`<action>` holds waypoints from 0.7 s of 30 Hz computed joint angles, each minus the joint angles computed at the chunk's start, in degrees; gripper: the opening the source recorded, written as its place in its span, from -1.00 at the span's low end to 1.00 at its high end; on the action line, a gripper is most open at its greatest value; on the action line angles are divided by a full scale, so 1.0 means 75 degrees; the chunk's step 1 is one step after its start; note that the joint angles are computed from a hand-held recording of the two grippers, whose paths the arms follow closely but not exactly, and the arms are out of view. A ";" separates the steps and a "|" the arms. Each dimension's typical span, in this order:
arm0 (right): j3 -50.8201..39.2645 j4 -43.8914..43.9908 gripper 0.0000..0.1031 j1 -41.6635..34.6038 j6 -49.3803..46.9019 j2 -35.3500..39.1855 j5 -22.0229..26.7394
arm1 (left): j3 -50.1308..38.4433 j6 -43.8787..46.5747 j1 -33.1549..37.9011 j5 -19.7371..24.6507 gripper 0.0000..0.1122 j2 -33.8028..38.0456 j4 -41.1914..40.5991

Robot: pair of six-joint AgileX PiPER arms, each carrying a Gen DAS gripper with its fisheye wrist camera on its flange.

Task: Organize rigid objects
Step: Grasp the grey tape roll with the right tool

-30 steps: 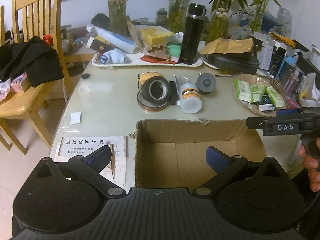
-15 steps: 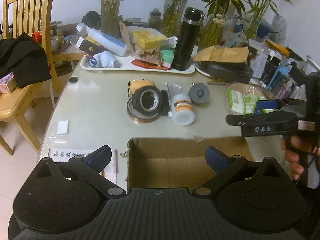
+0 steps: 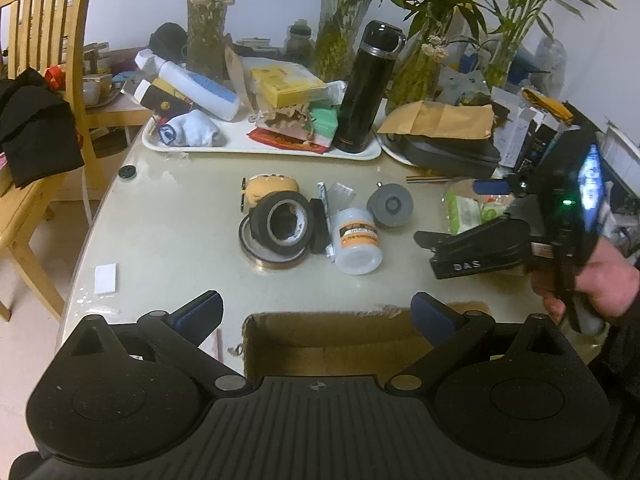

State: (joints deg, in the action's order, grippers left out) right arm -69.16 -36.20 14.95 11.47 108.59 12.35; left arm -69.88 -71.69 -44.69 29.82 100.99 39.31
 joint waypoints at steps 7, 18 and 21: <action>-0.0984 0.0489 0.77 -0.0116 -0.1030 0.0829 0.0316 | -0.0596 0.1303 0.0300 0.0148 0.82 0.0174 -0.0935; -0.2391 0.2752 0.59 -0.0079 -0.3487 0.1836 0.0920 | -0.2486 0.2817 0.0589 0.1639 0.82 0.0267 -0.1337; -0.2613 0.2487 0.45 -0.0007 -0.3385 0.2077 0.1098 | -0.2685 0.2855 0.0617 0.1772 0.82 0.0242 -0.1229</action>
State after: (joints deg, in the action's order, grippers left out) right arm -88.75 -17.55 14.89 -13.91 124.17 20.59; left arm -90.02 -50.28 -40.06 43.11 102.81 30.10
